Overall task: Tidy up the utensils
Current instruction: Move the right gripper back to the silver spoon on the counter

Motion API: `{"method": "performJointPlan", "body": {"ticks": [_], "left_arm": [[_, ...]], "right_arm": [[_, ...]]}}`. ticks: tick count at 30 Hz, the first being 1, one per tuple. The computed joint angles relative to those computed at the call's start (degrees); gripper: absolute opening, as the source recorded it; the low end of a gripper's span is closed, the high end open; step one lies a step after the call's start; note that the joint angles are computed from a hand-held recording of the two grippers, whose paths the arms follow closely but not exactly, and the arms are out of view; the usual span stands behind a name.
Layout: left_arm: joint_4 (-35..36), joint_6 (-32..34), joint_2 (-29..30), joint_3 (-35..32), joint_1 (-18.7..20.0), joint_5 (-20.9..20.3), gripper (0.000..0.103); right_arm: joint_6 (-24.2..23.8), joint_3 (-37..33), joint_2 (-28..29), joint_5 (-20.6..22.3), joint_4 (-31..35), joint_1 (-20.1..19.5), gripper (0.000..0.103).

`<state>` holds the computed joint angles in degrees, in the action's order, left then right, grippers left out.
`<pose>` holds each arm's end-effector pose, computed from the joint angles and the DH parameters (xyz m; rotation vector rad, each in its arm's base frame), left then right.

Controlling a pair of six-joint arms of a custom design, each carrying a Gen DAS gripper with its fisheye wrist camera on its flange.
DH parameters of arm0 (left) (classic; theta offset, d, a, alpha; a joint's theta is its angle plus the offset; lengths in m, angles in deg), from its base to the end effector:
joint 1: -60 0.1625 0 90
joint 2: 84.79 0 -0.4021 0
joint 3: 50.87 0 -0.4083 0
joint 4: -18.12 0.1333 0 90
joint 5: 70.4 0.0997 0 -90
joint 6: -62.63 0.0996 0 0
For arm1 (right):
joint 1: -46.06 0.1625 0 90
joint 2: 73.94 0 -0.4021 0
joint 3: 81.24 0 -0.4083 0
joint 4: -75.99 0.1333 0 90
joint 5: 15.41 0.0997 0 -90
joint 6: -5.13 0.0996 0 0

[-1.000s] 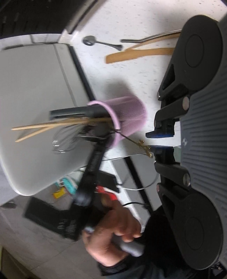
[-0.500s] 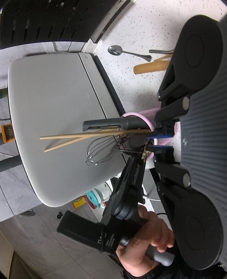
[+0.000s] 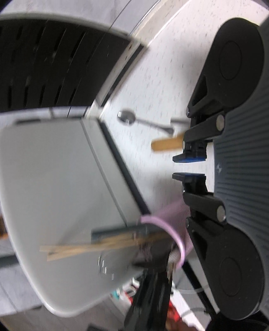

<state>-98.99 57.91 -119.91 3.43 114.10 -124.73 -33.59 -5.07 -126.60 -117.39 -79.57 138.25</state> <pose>-0.3284 -0.7801 0.1933 0.6349 2.4884 -0.4536 0.1415 -0.7527 0.3137 0.8069 -2.4622 0.8598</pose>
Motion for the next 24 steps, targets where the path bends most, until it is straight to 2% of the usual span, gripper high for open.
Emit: {"method": "performJointPlan", "body": {"ticks": [9,12,17,20,24], "left_arm": [[0.0,0.0,0.0,0.1,-0.1,0.0,0.021],[-0.2,-0.1,0.0,0.2,0.0,0.0,0.021],[-0.1,0.0,0.2,0.1,-0.1,0.5,0.022],[-0.1,-0.1,0.1,0.1,0.0,0.2,0.022],[-0.3,0.3,0.0,0.3,-0.1,0.3,0.022]], "right_arm": [[0.8,-5.6,5.1,-4.8,-1.1,-0.1,0.009],[1.5,-7.3,6.5,-5.3,-0.9,0.2,0.014],[4.3,-13.7,10.7,-5.0,-0.3,0.5,0.017],[6.7,-18.2,13.6,-5.7,0.2,0.4,0.024],[9.1,-24.5,16.9,-6.8,4.9,0.0,0.024]]}}
